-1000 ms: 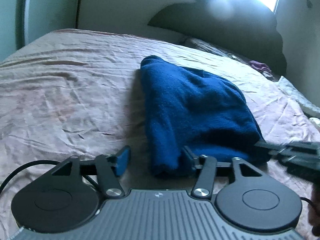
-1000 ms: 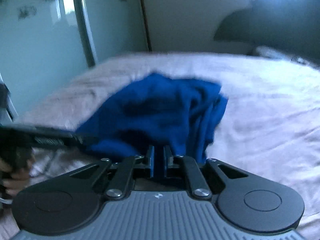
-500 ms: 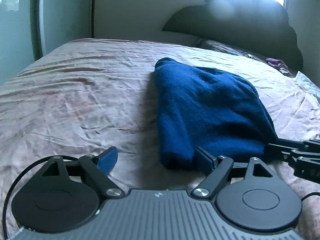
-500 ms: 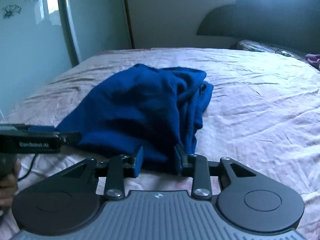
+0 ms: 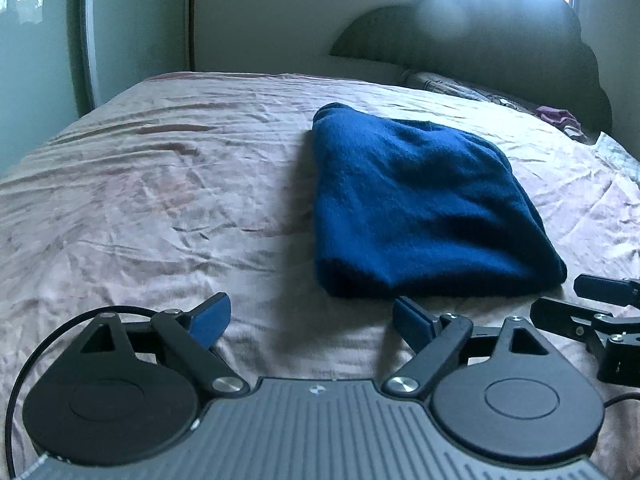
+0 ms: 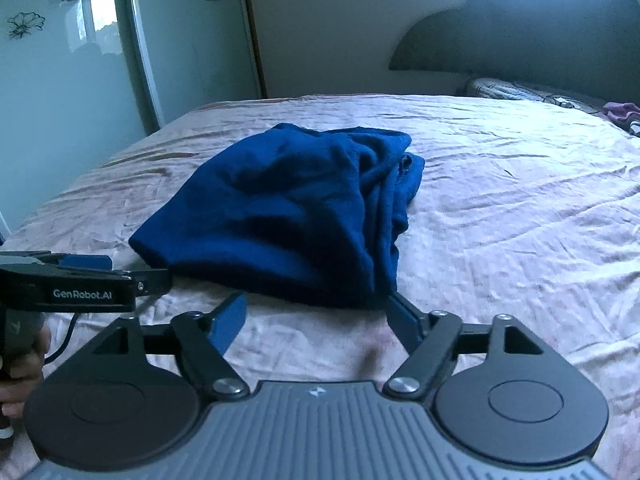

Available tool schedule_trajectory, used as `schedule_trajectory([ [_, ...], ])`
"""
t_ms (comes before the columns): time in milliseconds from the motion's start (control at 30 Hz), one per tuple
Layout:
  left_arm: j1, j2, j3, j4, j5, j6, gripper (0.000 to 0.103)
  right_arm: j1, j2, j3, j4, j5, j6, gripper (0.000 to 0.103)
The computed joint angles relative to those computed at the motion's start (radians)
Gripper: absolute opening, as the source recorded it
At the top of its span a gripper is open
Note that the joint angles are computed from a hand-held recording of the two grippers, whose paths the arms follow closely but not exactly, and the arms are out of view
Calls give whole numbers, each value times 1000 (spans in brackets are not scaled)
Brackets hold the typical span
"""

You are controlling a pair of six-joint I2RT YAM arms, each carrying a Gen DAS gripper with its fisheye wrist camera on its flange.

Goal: Fold small clothes

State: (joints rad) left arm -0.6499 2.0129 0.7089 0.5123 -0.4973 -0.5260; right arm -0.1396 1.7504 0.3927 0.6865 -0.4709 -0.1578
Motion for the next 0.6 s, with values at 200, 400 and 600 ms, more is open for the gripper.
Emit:
schedule_trajectory([
  [200,-37,-8,-14,-14,-42,-20,95,27,-16,-29,15,48,10,88],
  [400,-52,-5,-24,-17,-66,-46,96,59,-29,-47,18,120,34,96],
  [600,-61,-2,-24,-26,-83,-55,98,63,-38,-51,4,139,53,101],
])
